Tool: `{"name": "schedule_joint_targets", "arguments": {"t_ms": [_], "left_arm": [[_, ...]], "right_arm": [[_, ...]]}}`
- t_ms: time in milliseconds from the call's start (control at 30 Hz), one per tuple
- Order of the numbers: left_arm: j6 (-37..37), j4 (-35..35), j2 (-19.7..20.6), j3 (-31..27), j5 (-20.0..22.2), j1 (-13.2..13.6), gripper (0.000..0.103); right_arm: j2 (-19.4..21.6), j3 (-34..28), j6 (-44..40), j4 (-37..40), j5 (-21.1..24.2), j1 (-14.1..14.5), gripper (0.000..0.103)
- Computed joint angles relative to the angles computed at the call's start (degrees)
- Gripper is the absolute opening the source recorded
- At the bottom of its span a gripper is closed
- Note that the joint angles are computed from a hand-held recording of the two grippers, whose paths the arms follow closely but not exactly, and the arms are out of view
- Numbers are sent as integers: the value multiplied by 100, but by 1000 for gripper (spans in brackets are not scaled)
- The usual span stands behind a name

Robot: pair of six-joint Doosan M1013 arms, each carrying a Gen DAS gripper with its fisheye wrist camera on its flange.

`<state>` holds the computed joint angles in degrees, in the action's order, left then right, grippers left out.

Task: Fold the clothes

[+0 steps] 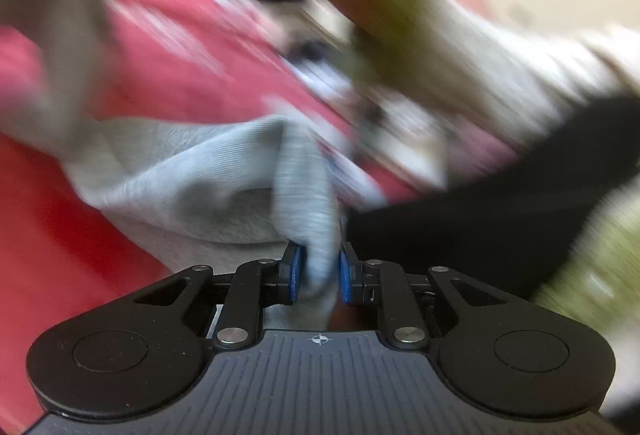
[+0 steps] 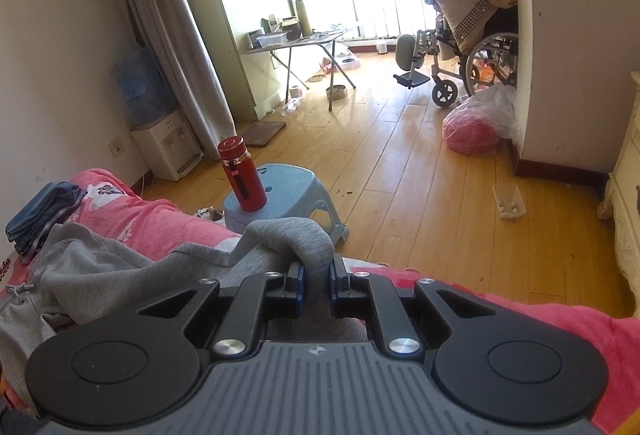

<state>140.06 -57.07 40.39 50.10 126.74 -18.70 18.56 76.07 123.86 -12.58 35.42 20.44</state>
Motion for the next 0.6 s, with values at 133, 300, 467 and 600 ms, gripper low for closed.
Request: {"name": "schedule_joint_targets", "arguments": {"t_ms": [133, 300, 467, 600], "left_arm": [[1362, 1587, -335, 762, 642, -308, 28], [2461, 3227, -1002, 1594, -1156, -497, 39], [1049, 1832, -833, 1130, -1268, 68, 70], [-229, 745, -797, 939, -1780, 519, 70]], "right_arm": [[-9, 38, 42, 33, 39, 11, 12], [-146, 191, 93, 354, -70, -25, 12], [-626, 569, -785, 1587, -312, -99, 11], [-955, 711, -1115, 2641, -138, -89, 11]]}}
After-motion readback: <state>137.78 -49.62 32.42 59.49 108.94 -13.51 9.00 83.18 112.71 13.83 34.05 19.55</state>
